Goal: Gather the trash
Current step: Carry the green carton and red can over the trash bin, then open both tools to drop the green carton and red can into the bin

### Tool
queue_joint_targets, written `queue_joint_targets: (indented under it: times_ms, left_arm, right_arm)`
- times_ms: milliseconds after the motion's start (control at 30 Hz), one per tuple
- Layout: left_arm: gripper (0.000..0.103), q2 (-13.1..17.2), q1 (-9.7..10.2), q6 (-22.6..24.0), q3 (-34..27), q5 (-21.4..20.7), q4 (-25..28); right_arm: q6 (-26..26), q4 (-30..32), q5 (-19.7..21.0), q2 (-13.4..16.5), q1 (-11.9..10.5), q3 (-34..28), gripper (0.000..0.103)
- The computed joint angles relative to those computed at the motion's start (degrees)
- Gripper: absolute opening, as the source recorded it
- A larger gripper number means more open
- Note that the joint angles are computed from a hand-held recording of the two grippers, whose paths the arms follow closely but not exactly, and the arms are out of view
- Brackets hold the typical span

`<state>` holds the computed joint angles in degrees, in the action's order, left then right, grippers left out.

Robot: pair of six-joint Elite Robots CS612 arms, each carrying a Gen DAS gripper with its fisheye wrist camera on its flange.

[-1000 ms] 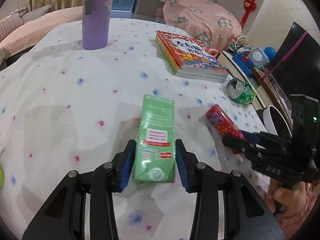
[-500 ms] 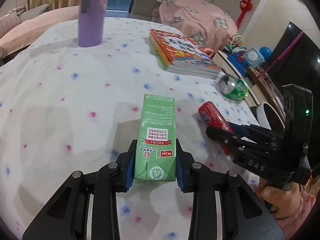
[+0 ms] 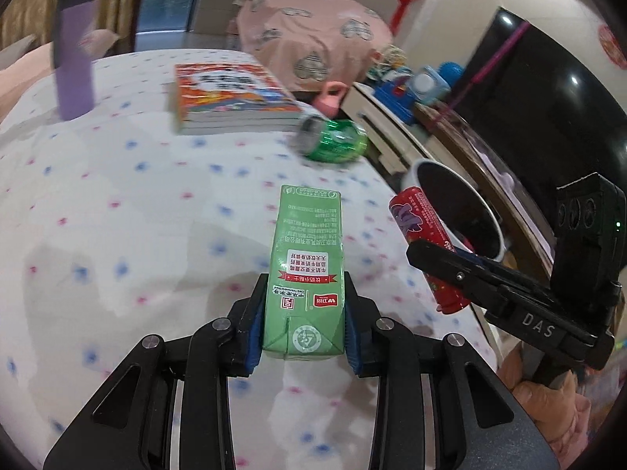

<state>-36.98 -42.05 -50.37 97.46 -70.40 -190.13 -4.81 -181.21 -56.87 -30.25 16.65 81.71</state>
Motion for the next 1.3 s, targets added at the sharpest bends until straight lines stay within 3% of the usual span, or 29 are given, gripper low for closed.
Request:
queue_joint_targets:
  times_ms: [200, 533, 867, 1300]
  left_arm:
    - [0.031, 0.44, -1.12, 2.37, -2.50, -0.78, 1.53]
    - [0.031, 1.45, -2.07, 6.83, -7.25, -1.86, 3.45]
    - [0.030, 3.34, -2.06, 10.81, -13.50, -3.03, 6.62]
    - [0.030, 6.39, -2.03, 15.81, -21.86, -3.45, 11.83]
  right_arm:
    - [4.26, -5.50, 1.13, -1.29, -2.20, 4.00, 0.035]
    - [9.93, -12.90, -0.35, -2.50, -5.58, 7.42, 0.035]
    - [12.51, -15.35, -2.84, -2.70, -7.60, 7.77, 0.035]
    - [13.28, -14.13, -4.85, -1.62, -8.90, 4.99, 0.035]
